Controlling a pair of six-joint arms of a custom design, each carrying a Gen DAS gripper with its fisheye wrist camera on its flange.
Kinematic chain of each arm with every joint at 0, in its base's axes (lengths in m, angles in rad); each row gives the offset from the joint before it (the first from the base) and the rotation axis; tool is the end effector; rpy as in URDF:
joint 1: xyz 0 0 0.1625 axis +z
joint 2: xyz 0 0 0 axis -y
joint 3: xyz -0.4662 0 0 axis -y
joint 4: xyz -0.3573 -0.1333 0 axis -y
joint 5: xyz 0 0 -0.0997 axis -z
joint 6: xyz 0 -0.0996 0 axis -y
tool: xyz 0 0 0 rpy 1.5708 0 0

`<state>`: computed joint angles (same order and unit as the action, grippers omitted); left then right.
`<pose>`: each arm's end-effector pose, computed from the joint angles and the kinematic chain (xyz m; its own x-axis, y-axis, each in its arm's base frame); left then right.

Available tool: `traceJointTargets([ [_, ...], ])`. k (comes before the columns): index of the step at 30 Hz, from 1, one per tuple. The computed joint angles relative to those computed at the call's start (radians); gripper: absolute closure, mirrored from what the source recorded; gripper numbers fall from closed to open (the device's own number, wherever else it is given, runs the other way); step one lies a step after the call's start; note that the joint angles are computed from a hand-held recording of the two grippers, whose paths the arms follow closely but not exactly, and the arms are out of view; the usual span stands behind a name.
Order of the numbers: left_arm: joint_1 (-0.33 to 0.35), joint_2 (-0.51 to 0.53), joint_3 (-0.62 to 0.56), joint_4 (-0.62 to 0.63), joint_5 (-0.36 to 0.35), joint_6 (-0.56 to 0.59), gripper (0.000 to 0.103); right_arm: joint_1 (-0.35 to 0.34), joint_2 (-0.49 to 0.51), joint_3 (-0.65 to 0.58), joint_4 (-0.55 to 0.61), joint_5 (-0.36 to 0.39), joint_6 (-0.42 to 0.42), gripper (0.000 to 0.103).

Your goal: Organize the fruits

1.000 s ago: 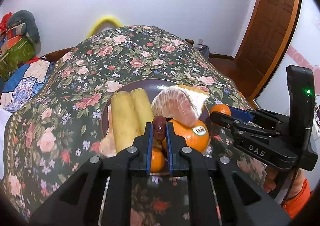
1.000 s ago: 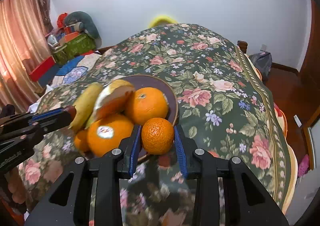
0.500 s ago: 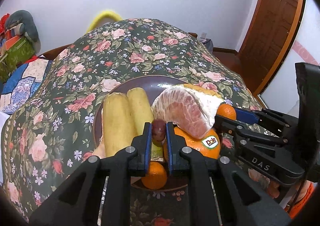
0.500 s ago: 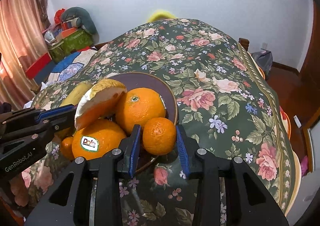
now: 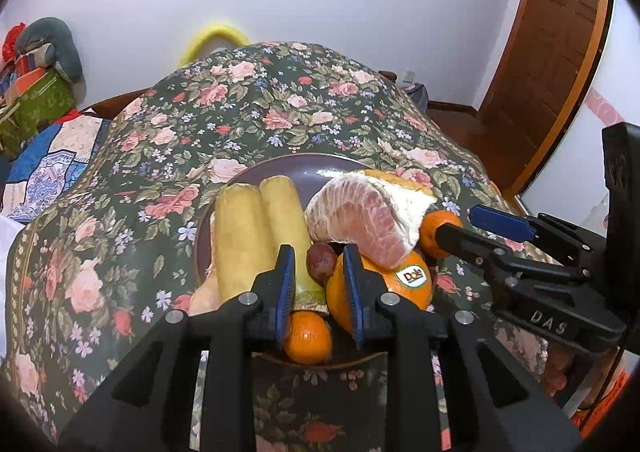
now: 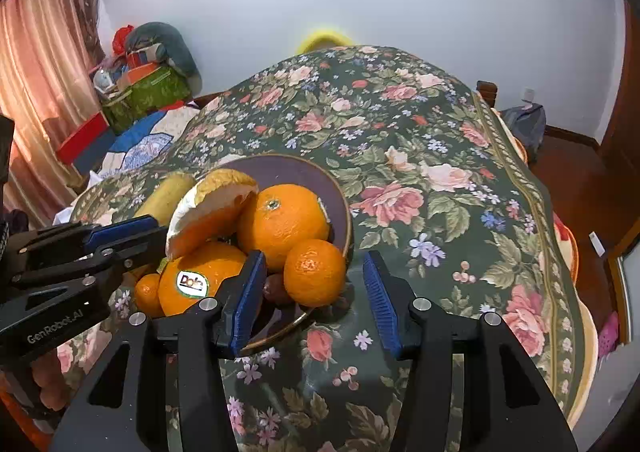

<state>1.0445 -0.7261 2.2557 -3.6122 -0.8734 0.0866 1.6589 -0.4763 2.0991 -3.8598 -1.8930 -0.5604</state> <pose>-0.0744 -0.5207 0.0973 -0.7798 0.1779 -0.6002 0.5073 0.7413 -0.4395 0.1482 -0.5215 0.0068 -0.7782 -0.3218 0.5394 -0.5700 0.7226 -0.3912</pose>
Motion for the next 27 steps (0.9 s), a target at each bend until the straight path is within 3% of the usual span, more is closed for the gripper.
traceJointTargets([
  [4, -0.035, -0.040, 0.046, -0.032, 0.004, -0.027, 0.079, 0.022, -0.017, 0.032, -0.055, -0.022, -0.005, 0.056],
  [12, -0.187, -0.139, 0.181, -0.141, 0.070, -0.066, 0.073, 0.109, -0.080, 0.142, -0.196, 0.002, -0.008, 0.056],
  [15, -0.274, -0.183, 0.255, -0.181, 0.109, -0.094, 0.069, 0.142, -0.104, 0.189, -0.260, 0.019, -0.002, 0.056],
  [17, -0.331, -0.201, 0.303, -0.222, 0.143, -0.111, 0.058, 0.168, -0.120, 0.221, -0.306, 0.026, 0.003, 0.056],
  [20, -0.430, -0.224, 0.380, -0.297, 0.207, -0.137, 0.052, 0.211, -0.134, 0.273, -0.392, 0.032, 0.006, 0.055],
  [24, -0.557, -0.272, 0.471, -0.315, 0.286, -0.213, 0.049, 0.272, -0.132, 0.335, -0.515, 0.024, 0.009, 0.047],
  [27, -0.641, -0.304, 0.530, -0.307, 0.343, -0.277, 0.037, 0.301, -0.121, 0.364, -0.584, 0.020, 0.013, 0.042],
])
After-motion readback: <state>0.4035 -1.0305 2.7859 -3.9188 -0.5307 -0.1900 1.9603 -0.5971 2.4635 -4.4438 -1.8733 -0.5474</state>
